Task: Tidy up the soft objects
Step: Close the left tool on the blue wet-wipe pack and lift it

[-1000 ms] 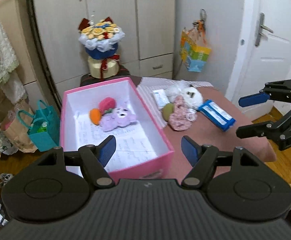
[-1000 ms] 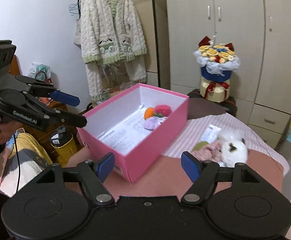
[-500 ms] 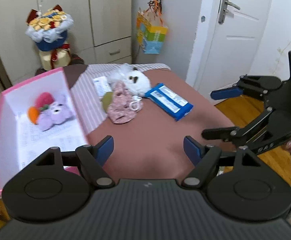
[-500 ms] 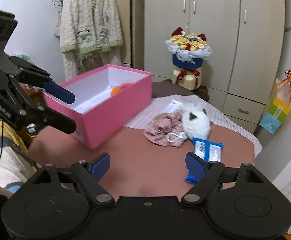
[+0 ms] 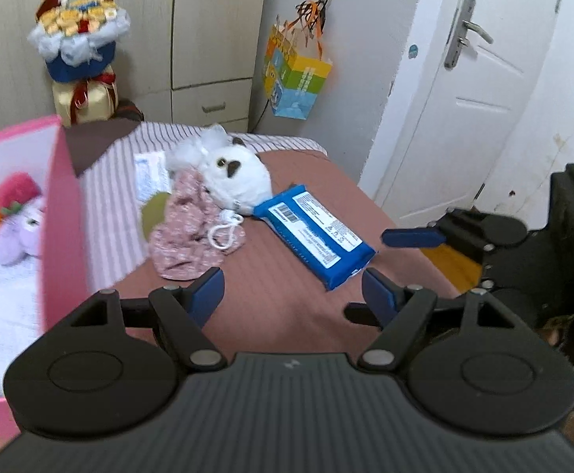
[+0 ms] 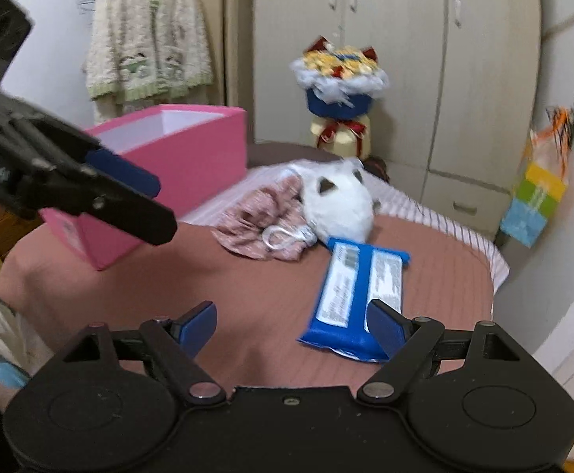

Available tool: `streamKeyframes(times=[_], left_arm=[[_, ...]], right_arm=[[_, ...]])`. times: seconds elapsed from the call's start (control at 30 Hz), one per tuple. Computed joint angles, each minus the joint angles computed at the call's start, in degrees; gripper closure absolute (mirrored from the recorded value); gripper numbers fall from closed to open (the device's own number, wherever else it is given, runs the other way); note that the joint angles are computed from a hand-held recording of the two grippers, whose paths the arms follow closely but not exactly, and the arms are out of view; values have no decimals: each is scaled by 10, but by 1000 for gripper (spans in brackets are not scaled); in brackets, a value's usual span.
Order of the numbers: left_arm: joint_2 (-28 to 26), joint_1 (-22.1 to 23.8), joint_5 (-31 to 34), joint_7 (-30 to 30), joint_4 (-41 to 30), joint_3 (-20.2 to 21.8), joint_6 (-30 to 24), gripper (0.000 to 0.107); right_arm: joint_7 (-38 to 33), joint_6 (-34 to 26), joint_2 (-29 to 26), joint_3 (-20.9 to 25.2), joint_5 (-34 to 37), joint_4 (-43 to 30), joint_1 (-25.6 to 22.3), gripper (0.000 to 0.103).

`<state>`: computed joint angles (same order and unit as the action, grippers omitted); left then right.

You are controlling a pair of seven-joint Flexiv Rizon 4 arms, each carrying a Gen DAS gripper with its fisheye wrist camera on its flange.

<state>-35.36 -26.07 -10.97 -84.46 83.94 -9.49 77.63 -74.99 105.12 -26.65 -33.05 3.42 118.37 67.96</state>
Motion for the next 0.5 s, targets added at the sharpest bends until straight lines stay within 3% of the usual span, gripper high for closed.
streamKeyframes(times=[0.17, 0.23, 0.37, 0.43, 0.5], left_arm=[[-60, -7, -16, -22, -59, -4, -4, 34], [-81, -10, -23, -33, -88, -3, -18, 39], [-127, -10, -38, -43, -141, -14, -33, 46], [-146, -19, -35, -52, -169, -4, -40, 48], [-165, -32, -27, -67, -199, 14, -48, 49]], right_arm=[[33, -9, -33, 76, -13, -42, -94, 17], [42, -12, -51, 67, -19, -53, -95, 17], [48, -10, -88, 1, -16, -62, -51, 16], [55, -14, -94, 3, -15, -70, -58, 16], [64, -14, -90, 35, -20, -78, -88, 16]])
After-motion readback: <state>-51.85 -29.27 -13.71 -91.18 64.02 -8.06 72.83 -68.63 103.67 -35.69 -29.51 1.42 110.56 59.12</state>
